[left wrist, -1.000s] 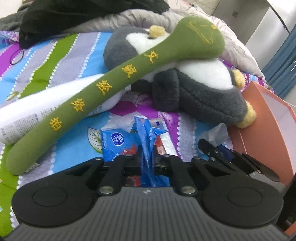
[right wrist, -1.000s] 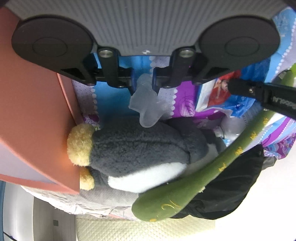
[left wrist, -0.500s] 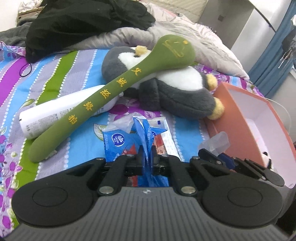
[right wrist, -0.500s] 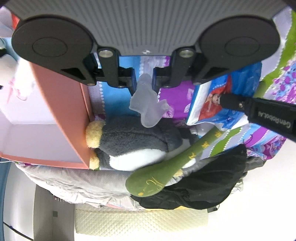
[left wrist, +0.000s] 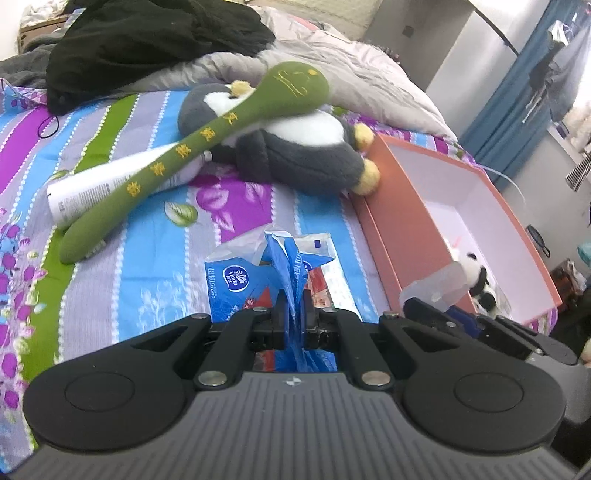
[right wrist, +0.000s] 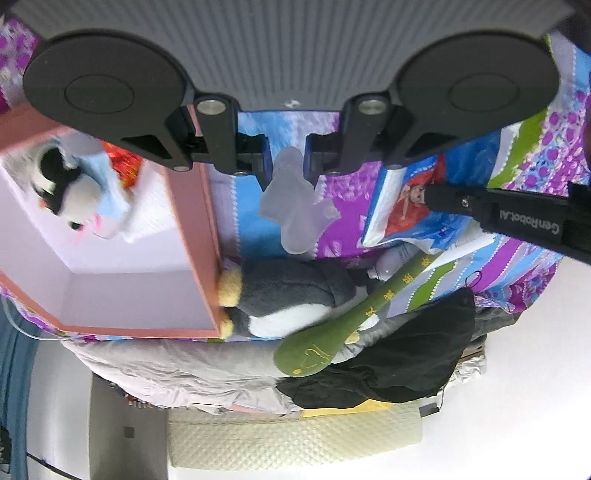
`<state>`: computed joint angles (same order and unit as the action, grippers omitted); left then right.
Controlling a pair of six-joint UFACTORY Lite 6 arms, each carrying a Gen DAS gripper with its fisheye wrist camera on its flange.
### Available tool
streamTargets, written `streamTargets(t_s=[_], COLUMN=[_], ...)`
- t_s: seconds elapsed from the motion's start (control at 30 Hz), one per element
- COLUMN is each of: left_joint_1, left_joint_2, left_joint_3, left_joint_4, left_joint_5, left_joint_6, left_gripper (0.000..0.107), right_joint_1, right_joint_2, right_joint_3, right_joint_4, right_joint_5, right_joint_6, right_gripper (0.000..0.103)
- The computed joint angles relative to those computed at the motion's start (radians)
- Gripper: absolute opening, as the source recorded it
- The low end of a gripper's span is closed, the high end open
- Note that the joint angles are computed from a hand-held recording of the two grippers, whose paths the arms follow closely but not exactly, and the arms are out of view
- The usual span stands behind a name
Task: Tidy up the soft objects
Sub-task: 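Lift and carry the blue packet and clear plastic in both tools over the box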
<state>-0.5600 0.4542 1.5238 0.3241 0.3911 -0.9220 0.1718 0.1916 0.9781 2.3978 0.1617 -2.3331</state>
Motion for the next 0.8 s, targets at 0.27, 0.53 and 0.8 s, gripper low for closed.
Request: streamTargets(t_s=[0.27,0.53,0.8], left_joint_1=[-0.098,-0.180,-0.194], left_joint_2=[-0.105,-0.122,-0.025], left_joint_3=[-0.106,-0.074,0.146], left_joint_4=[0.093,0.144,0.098], left_joint_5=[0.022,0.101,0.162], left_joint_6=[-0.131,-0.208,-0.105], left_gripper=[0.006,0.006,0.006], right_joint_1=[-0.060,-0.137,-0.221], right_joint_2=[-0.207,-0.333,-0.389], right_joint_3=[-0.193,-0.259,-0.226], right_joint_4=[-0.257,-0.757,-0.924], right_joint_5=[0.006,0.049,0.103], right_joint_6=[0.260,0.737,0.895], right_gripper=[0.021,0.021,0.021])
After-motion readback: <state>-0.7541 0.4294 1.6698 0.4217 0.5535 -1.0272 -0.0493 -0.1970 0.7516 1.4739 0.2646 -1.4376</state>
